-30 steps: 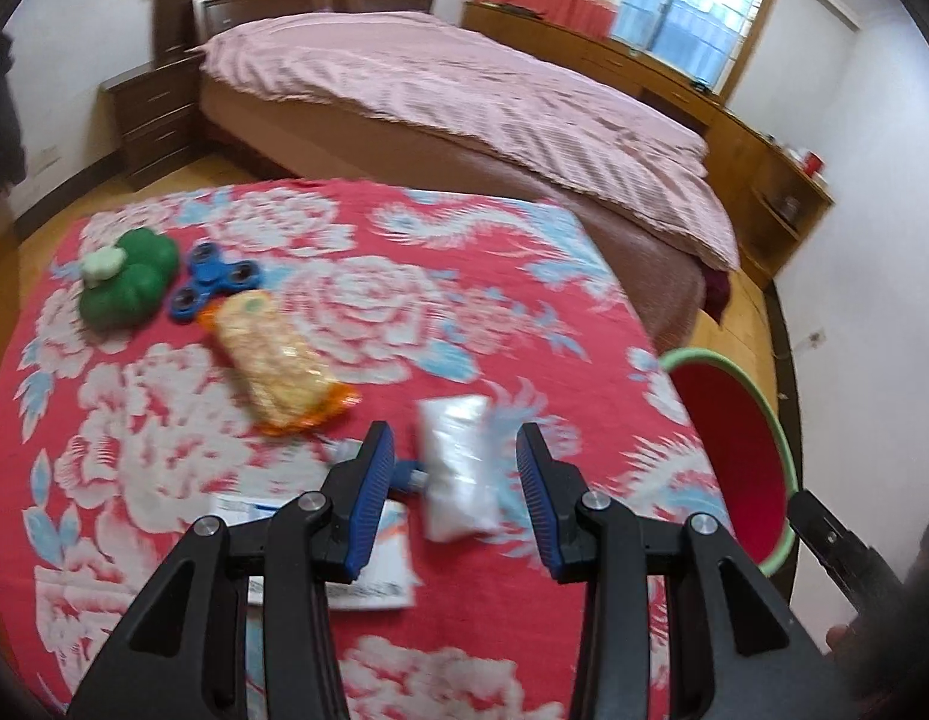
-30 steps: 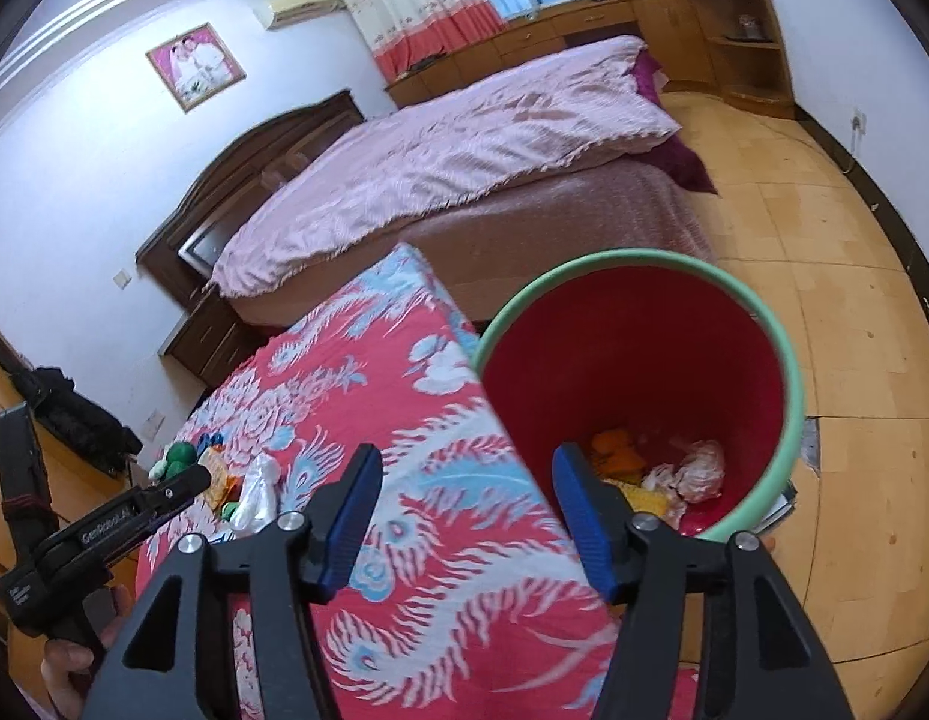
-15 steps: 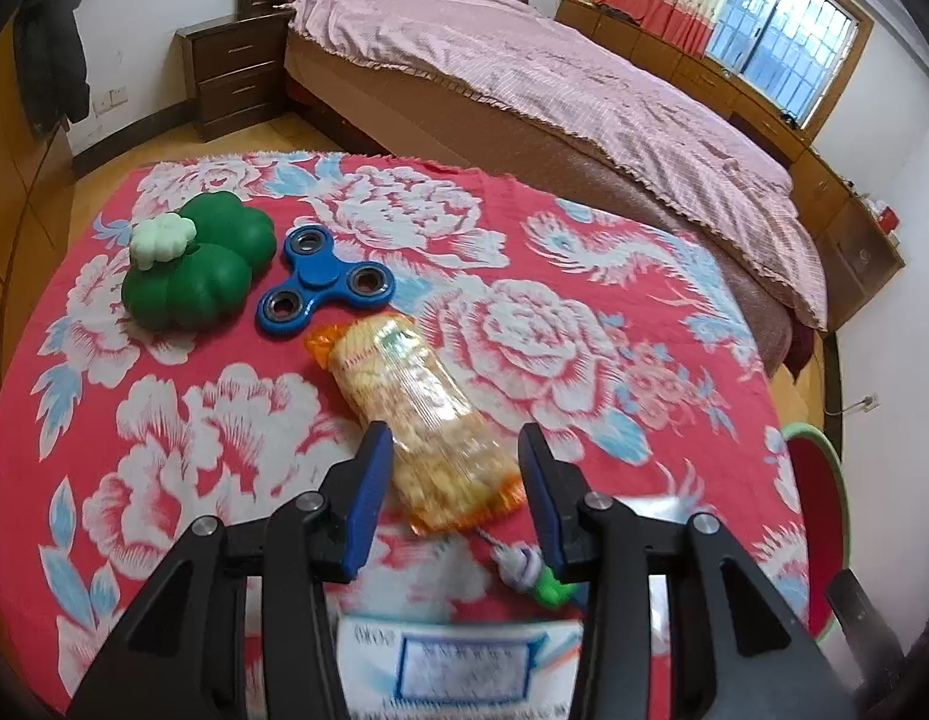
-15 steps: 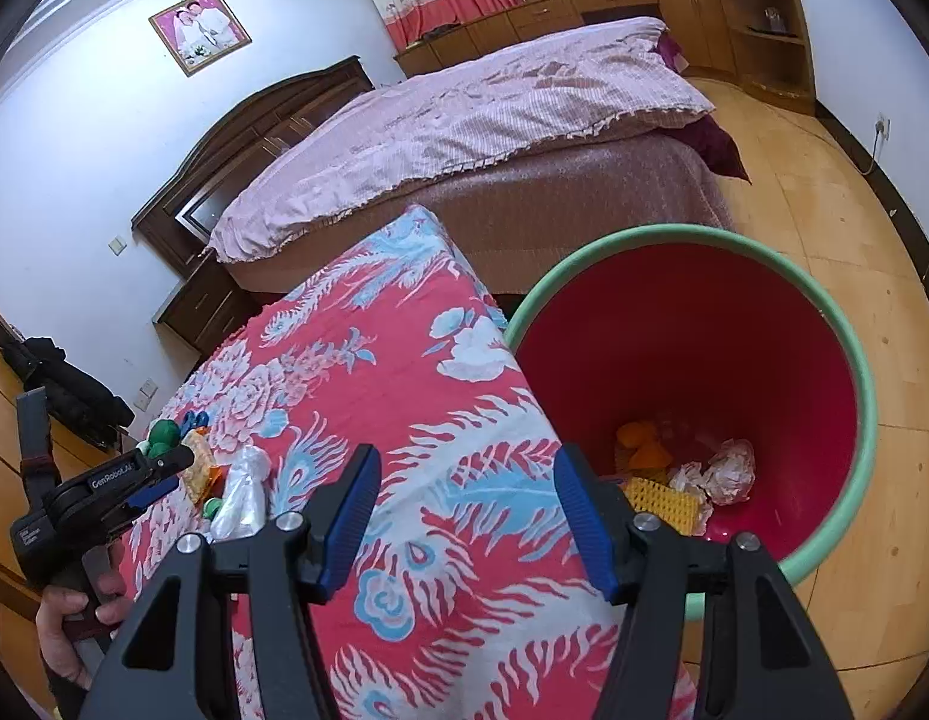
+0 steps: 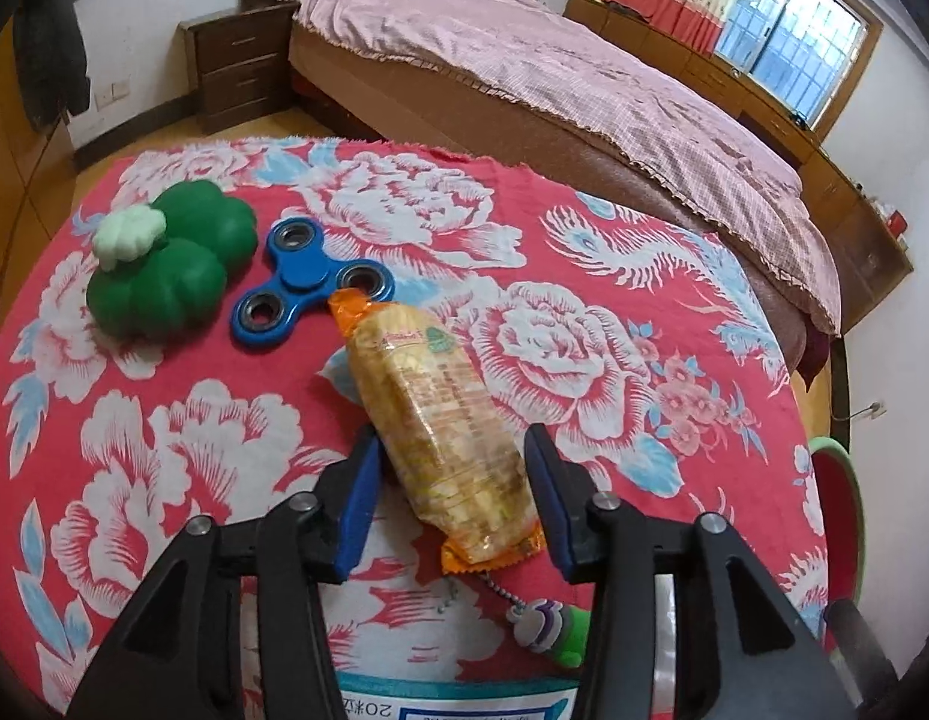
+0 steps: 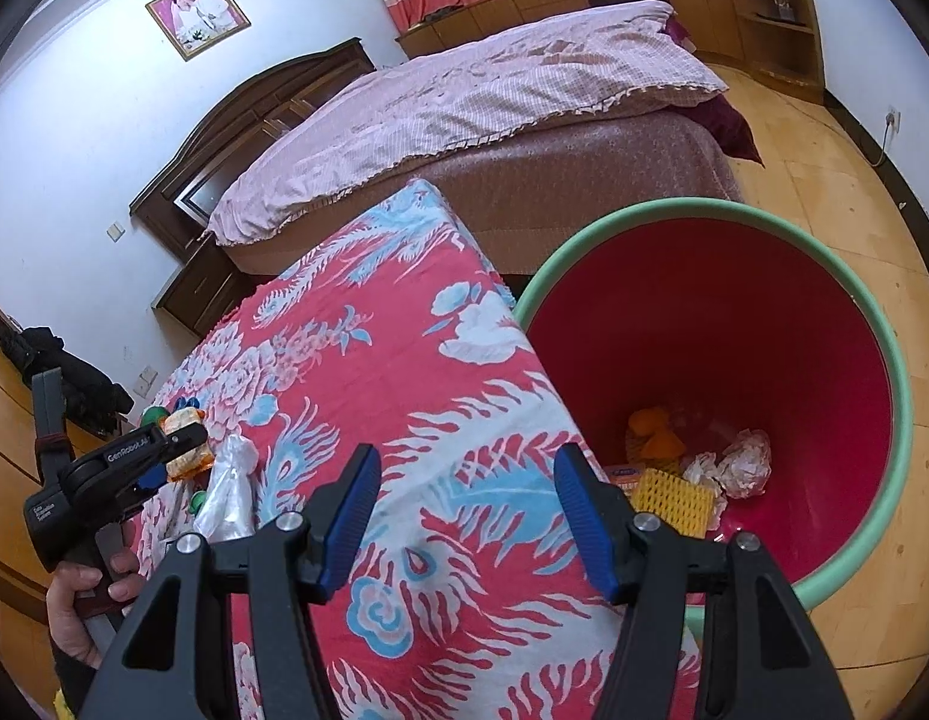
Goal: Collect trash
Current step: 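Move the left tool back to the table and grasp the clear snack bag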
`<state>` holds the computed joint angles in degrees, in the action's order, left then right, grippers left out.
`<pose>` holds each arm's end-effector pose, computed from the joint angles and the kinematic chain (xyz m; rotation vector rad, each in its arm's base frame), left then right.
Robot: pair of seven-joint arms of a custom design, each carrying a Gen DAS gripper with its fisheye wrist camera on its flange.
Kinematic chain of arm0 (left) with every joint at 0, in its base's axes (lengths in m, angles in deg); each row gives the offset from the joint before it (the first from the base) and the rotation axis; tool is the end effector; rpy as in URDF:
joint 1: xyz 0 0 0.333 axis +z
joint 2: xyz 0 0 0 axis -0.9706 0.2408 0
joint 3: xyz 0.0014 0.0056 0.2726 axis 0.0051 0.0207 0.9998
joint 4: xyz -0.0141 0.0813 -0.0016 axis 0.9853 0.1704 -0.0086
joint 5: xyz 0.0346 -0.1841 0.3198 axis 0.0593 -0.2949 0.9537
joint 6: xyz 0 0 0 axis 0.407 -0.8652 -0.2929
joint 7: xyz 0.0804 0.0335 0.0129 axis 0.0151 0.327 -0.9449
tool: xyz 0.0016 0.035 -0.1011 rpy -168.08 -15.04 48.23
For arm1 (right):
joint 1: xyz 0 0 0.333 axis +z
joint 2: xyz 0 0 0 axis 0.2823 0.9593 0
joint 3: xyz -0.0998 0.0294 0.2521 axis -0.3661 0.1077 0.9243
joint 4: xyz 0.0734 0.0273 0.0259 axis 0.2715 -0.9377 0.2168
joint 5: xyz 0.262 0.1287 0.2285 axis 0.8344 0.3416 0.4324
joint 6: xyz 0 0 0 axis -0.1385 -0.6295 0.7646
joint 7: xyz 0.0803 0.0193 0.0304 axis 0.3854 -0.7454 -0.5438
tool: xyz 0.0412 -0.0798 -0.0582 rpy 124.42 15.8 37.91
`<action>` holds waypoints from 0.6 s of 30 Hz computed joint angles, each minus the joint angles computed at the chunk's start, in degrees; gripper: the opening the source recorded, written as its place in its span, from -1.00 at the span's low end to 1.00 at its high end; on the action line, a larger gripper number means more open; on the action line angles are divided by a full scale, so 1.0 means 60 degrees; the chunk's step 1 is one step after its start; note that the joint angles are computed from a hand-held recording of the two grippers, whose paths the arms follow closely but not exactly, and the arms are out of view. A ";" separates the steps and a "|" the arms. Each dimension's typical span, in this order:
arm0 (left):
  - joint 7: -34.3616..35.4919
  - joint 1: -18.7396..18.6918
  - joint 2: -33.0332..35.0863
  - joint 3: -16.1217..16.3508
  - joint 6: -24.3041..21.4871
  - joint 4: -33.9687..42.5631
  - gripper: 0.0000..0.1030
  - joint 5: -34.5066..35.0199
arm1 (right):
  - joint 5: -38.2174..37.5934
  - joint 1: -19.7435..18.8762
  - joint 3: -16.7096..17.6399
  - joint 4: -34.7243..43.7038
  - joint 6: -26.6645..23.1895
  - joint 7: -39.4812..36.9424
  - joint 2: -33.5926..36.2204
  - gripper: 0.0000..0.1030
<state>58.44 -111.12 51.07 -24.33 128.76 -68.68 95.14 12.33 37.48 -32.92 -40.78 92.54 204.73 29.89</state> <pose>0.6294 -0.4395 0.3926 -2.1426 1.7214 -0.7726 0.5150 0.2583 0.3911 -1.4022 1.9556 -0.2972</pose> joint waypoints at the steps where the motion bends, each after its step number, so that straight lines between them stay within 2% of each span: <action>1: 0.0033 -0.0007 -0.0104 0.0006 0.0197 -0.0198 -0.26 0.0059 | -0.0026 0.0012 -0.0004 -0.0010 -0.0019 0.0010 -0.0015 0.22; 7: -0.0114 -0.0032 -0.1085 0.0061 0.1149 -0.1769 -0.35 0.0334 | 0.0024 0.0036 0.0079 0.0023 -0.0069 -0.0087 -0.0028 0.22; 12: -0.0904 -0.0074 -0.2562 0.0181 0.2249 -0.3962 -0.36 0.0870 | 0.0189 0.0094 0.0214 0.0119 -0.0150 -0.0386 -0.0080 0.22; 18: -0.1836 -0.0046 -0.3865 0.0207 0.2920 -0.5731 -0.36 0.1772 | 0.0895 0.0205 0.0599 0.0645 -0.0361 -0.1473 0.0190 0.22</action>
<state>47.43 -111.39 27.88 -23.09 146.28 -103.07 105.77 17.70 38.71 -29.33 -36.91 90.38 195.90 31.03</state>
